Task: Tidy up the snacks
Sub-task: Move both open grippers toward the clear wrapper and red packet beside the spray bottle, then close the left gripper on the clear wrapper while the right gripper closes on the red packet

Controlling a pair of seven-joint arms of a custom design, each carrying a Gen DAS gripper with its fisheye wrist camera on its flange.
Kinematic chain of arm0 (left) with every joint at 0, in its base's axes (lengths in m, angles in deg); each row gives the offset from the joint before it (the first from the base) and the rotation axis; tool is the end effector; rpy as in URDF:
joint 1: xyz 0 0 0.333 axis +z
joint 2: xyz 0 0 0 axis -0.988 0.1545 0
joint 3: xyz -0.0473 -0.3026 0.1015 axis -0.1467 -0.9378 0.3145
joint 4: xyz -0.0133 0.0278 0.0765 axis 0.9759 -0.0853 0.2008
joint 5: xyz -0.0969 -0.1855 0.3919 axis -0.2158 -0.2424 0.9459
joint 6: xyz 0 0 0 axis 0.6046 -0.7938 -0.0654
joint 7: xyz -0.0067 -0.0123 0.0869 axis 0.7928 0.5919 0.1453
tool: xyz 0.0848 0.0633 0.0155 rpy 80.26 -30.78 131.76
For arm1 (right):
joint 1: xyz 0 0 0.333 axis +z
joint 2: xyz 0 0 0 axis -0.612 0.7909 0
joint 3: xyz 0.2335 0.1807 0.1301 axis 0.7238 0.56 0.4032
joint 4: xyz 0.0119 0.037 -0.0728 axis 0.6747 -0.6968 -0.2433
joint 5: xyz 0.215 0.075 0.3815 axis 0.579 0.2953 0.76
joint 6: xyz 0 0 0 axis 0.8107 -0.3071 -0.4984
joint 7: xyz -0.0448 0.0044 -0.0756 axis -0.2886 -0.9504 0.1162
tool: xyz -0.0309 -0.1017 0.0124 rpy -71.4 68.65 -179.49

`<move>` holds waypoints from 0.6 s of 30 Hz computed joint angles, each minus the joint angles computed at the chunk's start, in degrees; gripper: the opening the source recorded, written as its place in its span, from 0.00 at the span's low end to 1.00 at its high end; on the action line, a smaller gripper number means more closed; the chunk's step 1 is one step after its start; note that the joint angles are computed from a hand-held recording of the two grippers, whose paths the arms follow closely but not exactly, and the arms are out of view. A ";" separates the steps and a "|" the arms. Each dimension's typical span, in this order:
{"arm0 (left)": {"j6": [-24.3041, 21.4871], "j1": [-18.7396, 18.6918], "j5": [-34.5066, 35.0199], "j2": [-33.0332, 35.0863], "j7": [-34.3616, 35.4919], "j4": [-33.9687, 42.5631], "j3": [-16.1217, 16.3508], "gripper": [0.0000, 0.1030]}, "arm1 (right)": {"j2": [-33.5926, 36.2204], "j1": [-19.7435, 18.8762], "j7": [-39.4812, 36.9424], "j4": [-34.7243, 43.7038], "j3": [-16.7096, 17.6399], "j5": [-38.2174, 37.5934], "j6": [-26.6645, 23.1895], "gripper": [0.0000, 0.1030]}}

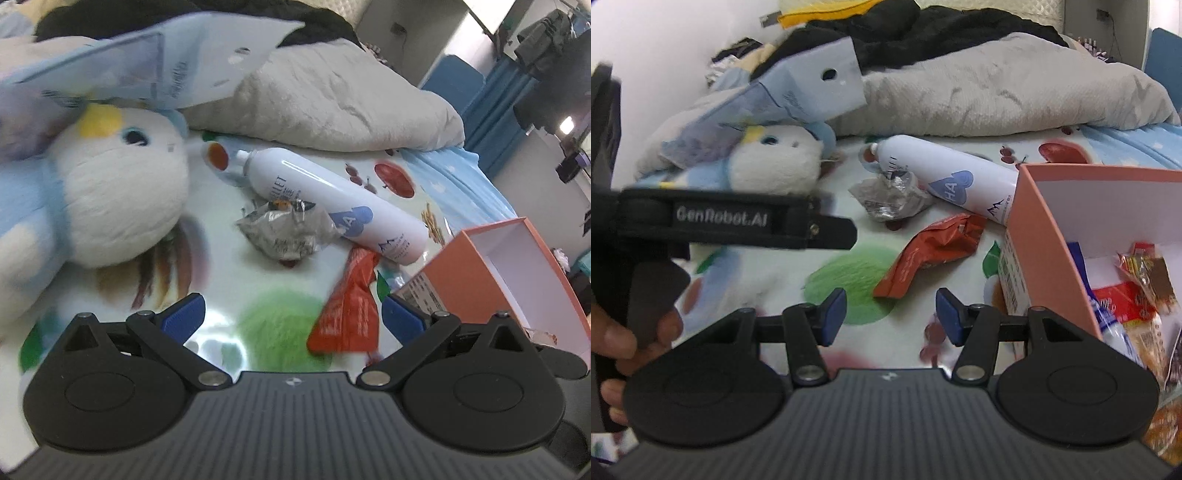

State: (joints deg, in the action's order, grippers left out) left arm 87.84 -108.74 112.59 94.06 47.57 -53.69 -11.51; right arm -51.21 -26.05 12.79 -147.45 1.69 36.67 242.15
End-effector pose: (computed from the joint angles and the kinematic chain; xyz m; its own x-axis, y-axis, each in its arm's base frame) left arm 0.5881 -0.3621 0.3054 0.2070 -0.9142 0.3485 -0.7099 -0.3854 -0.5895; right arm 0.5890 0.2413 0.3113 0.5622 -0.8181 -0.1213 -0.6491 -0.3455 -0.6777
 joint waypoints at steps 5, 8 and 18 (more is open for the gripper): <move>3.11 4.45 -9.20 6.68 12.25 6.13 -2.59 1.00 | 4.85 1.22 9.04 3.95 -0.96 -6.94 2.07 0.54; 2.91 5.41 -13.98 10.08 18.36 9.54 -3.36 1.00 | 7.14 3.32 15.57 5.39 -2.75 -12.98 4.13 0.54; 6.24 2.73 -22.04 15.56 25.25 14.79 0.51 1.00 | 10.75 1.25 25.15 7.36 -0.68 -22.27 5.19 0.43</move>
State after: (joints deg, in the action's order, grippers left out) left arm 94.08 -106.01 90.55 109.62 72.83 -38.90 -11.00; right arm -40.45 -24.80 37.93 -140.09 1.01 14.41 247.33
